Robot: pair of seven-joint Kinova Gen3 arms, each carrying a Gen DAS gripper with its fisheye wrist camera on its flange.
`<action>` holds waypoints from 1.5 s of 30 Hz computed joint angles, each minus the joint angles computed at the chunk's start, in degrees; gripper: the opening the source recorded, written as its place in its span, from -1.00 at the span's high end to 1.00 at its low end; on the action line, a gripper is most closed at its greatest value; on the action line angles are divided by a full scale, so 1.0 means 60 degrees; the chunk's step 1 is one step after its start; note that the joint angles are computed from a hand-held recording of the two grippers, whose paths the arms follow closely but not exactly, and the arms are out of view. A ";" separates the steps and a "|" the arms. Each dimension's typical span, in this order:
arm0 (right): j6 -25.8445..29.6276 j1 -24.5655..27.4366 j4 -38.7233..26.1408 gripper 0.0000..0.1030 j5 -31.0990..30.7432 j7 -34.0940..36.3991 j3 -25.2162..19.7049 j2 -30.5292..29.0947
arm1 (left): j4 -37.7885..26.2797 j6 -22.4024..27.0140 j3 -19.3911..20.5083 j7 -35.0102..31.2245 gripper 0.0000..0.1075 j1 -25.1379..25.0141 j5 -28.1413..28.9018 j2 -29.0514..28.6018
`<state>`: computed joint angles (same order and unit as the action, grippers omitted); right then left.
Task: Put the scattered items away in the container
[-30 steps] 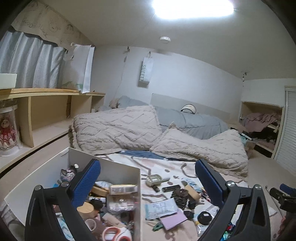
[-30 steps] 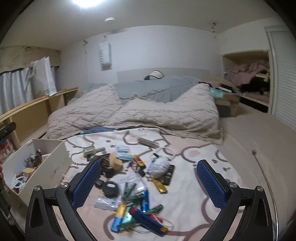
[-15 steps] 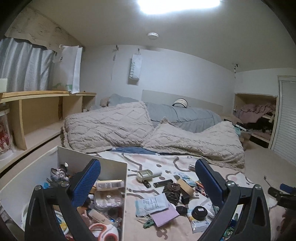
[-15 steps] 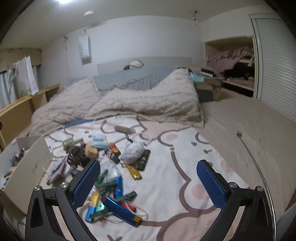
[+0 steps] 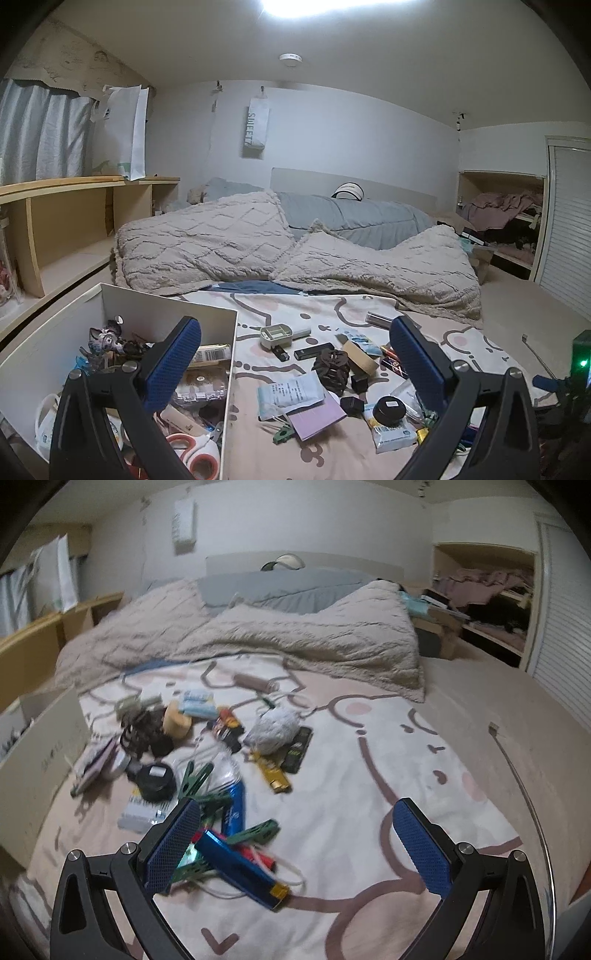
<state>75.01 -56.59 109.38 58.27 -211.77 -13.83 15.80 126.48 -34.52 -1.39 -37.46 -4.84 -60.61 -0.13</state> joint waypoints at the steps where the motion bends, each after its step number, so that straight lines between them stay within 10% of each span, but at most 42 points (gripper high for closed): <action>1: -0.0019 0.0051 -0.0086 -1.00 -0.0087 0.0135 0.0007 0.0088 | 0.0003 -0.0027 -0.0003 0.0039 -0.91 -0.0004 -0.0063 0.0003; 16: -0.0679 0.0646 -0.0124 -1.00 -0.1609 0.0982 0.0513 0.0689 | 0.0138 -0.0217 0.0188 0.1140 -0.91 0.0383 -0.1800 -0.0060; 30: -0.1580 0.0094 0.0337 -1.00 -0.1035 0.0295 0.0594 0.0796 | 0.0440 0.0909 0.0915 0.0399 -0.91 0.1041 -0.1668 0.0574; 45: -0.2208 -0.0407 0.0542 -1.00 -0.0231 0.0227 0.0306 0.0942 | 0.0321 0.1639 0.1363 0.2157 -0.91 0.1245 -0.3611 0.1154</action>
